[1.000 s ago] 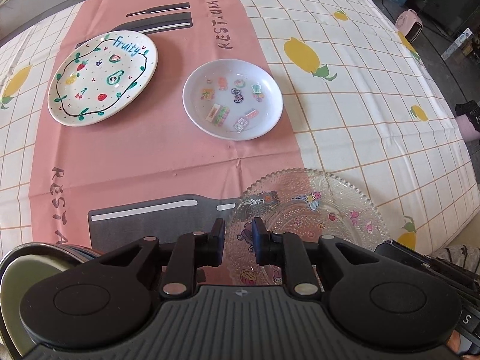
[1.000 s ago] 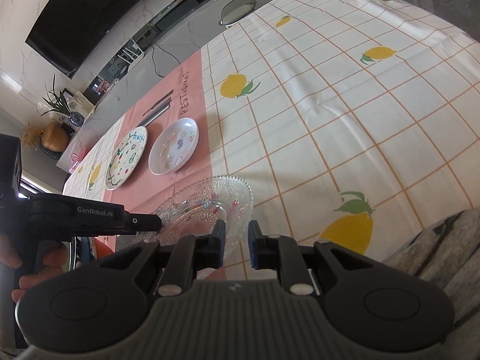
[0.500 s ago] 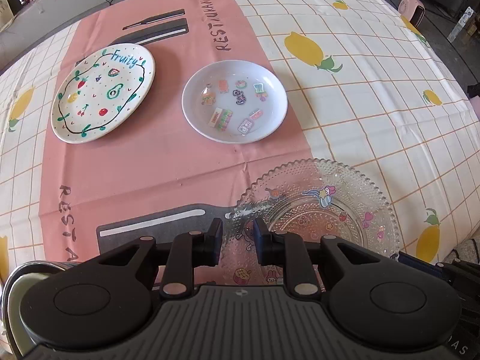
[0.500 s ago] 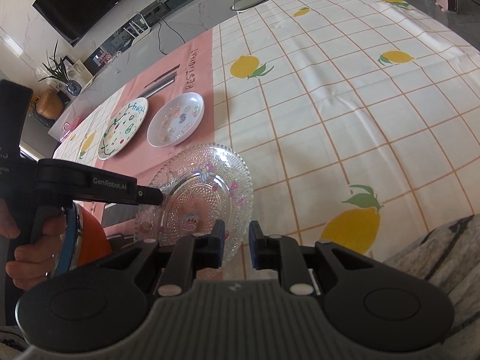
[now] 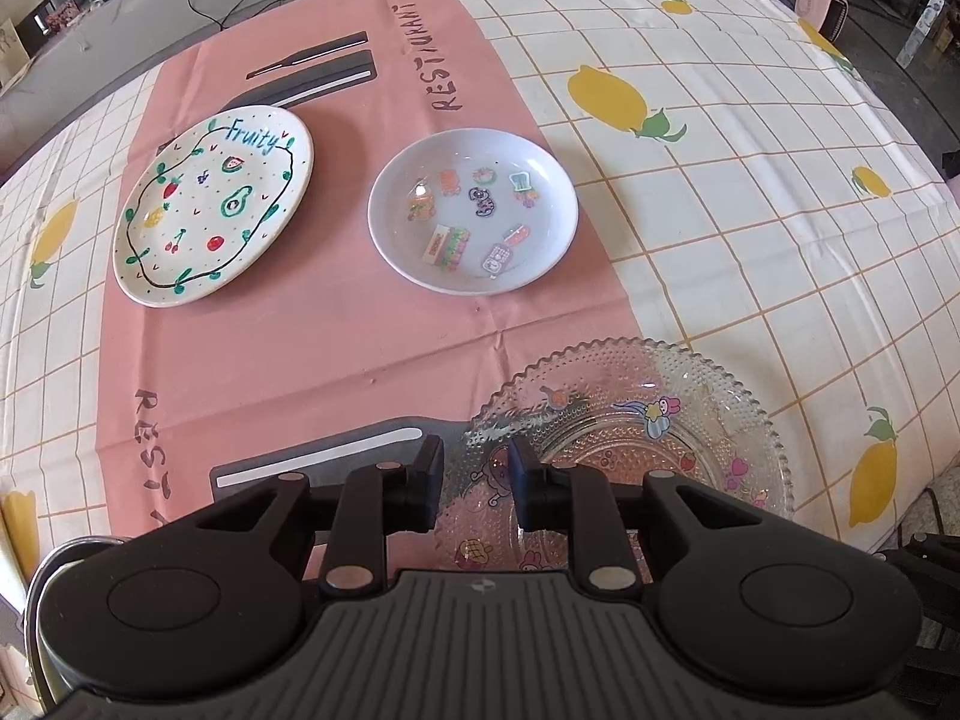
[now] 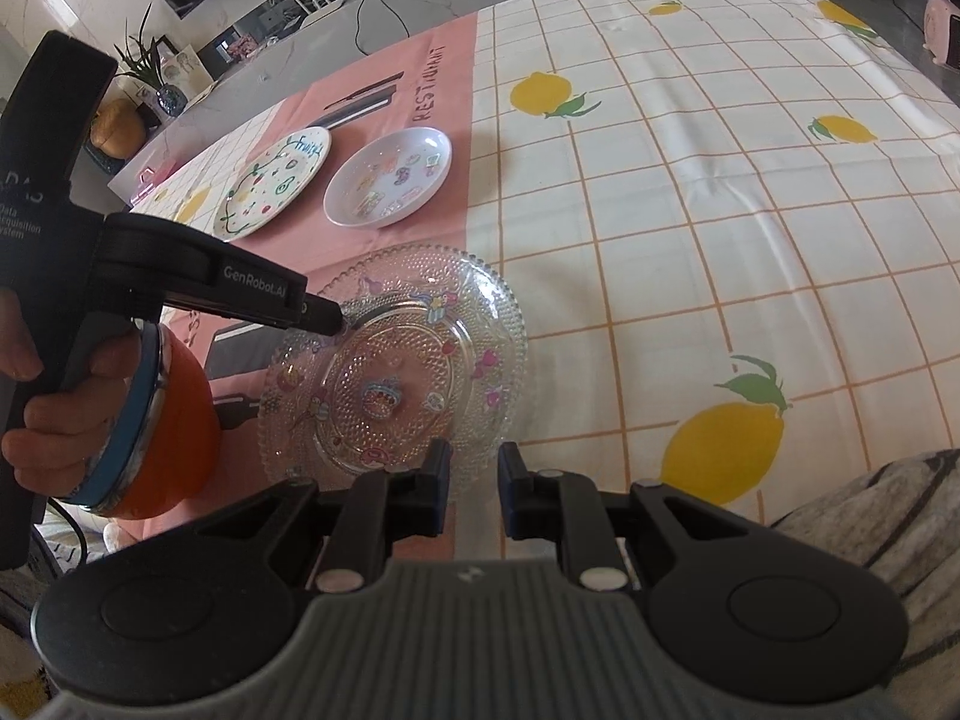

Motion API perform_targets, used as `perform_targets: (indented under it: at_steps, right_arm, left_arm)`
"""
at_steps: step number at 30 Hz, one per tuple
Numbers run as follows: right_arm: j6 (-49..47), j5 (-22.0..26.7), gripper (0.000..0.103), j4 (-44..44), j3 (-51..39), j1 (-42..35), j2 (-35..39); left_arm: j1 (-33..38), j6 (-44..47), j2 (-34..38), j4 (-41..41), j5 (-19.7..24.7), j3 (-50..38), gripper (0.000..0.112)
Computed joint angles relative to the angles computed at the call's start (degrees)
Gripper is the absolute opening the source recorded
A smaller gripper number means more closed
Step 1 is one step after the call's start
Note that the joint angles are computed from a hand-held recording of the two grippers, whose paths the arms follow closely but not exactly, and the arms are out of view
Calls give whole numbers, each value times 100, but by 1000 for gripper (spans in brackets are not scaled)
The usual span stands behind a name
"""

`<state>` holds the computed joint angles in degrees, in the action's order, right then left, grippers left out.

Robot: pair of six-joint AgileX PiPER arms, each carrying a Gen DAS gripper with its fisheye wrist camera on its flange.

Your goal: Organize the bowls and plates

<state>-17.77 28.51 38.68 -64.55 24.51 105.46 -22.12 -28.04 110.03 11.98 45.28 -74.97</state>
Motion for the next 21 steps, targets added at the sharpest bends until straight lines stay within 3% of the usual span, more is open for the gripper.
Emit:
perform_targets:
  at_steps: [15, 17, 21]
  right_arm:
    - [-738, 379, 20, 169, -204, -21, 152]
    - [-658, 375, 22, 80, -238, 16, 185]
    - [-646, 310, 23, 110, -204, 16, 162]
  left_arm:
    - [-174, -642, 10, 512, 110, -13, 27]
    - [-198, -707, -47, 568, 96, 3, 33]
    - [-288, -937, -265, 759, 21, 80, 59]
